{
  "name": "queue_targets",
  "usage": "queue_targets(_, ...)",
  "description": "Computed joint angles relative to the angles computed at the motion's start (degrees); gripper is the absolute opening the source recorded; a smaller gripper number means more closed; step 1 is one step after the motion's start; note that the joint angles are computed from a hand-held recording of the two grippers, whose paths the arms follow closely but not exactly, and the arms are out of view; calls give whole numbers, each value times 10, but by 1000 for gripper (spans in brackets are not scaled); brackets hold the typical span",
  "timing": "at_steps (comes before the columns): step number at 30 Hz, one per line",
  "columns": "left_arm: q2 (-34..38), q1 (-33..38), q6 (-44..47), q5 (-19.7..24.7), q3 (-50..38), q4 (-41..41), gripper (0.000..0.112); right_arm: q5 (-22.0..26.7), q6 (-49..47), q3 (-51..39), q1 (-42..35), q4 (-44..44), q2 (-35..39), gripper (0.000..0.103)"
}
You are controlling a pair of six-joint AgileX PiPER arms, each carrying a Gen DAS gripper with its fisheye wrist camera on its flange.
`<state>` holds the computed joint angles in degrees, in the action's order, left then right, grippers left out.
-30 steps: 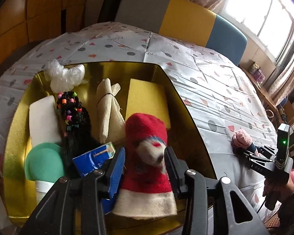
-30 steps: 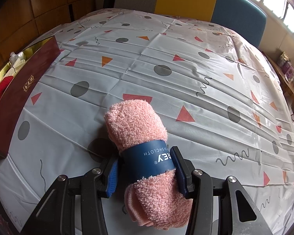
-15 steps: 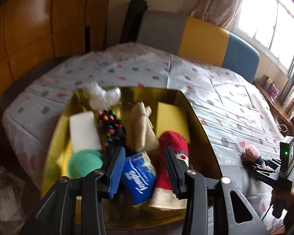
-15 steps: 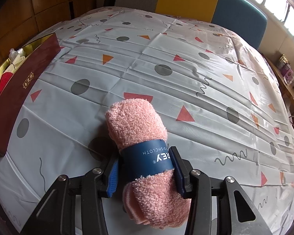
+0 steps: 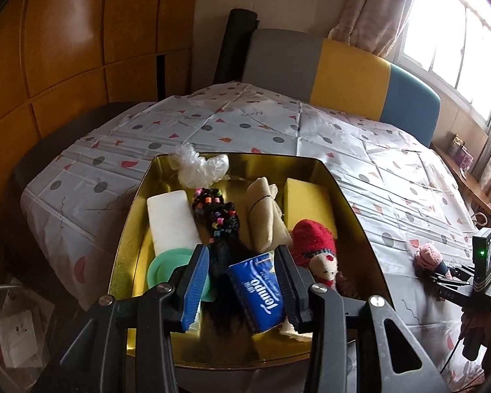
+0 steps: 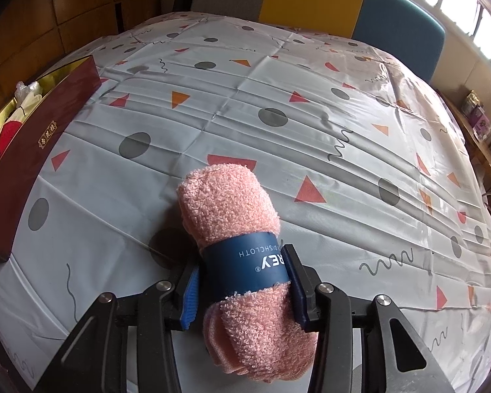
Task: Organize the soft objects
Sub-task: 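Carry the red sock into the tray and release with left while right holds the towel, then carry the pink towel roll with the right gripper into the tray and release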
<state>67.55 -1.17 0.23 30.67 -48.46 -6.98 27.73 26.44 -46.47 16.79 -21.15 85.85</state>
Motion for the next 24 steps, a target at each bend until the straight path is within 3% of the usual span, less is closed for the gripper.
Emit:
queue_targets(14,-10,37,45,-4,9,-39,41,18,37,-10,7,-13,7,45)
queue_targets(24,-20,72,89,3,6,-69,41,71,115,-37,24,-21,16,41)
